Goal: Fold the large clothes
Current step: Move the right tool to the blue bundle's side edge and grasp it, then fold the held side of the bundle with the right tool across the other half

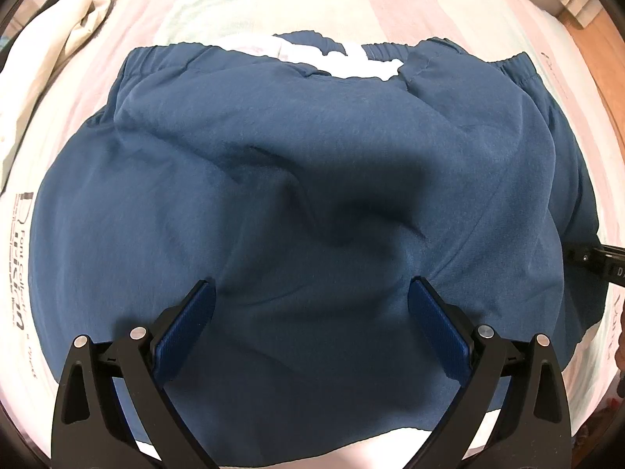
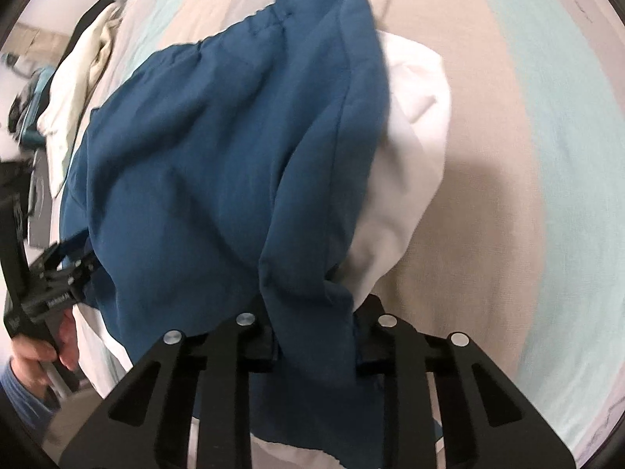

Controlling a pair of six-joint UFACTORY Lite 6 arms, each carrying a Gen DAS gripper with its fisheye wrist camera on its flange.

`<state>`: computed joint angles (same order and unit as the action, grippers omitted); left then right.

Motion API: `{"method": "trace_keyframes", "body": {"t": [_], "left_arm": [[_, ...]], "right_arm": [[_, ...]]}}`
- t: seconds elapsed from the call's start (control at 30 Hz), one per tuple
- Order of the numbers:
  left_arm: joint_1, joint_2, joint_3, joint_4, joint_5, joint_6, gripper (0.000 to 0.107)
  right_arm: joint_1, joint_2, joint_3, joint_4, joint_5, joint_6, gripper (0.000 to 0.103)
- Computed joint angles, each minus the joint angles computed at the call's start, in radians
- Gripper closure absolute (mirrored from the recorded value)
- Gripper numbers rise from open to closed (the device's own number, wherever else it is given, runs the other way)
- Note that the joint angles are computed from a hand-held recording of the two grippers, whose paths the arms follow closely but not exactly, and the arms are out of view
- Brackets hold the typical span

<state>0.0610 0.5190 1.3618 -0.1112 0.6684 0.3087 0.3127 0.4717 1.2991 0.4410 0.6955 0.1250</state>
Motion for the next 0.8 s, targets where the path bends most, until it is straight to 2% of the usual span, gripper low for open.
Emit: {"method": "trace_keyframes", "body": {"t": [0.17,0.27,0.5,0.8], "left_arm": [[0.018,-0.007,-0.01,-0.029,-0.003,0.041,0.009],[0.034,-0.015,-0.021,-0.054,-0.004,0.079,0.01],[0.092,-0.035,0.045,-0.121,0.084,0.205,0.01],[0.255,-0.05,0.134,-0.212,0.213,0.419,0.01]], "right_arm": [[0.054,-0.021,0.025,-0.146,0.046,0.207,0.084],[0.07,0.003,0.087,-0.151,0.09,0.287,0.086],[0.077,-0.023,0.169,-0.187,0.188,0.399,0.089],[0.178,0.088,0.547,-0.354,0.463,0.658,0.089]]}}
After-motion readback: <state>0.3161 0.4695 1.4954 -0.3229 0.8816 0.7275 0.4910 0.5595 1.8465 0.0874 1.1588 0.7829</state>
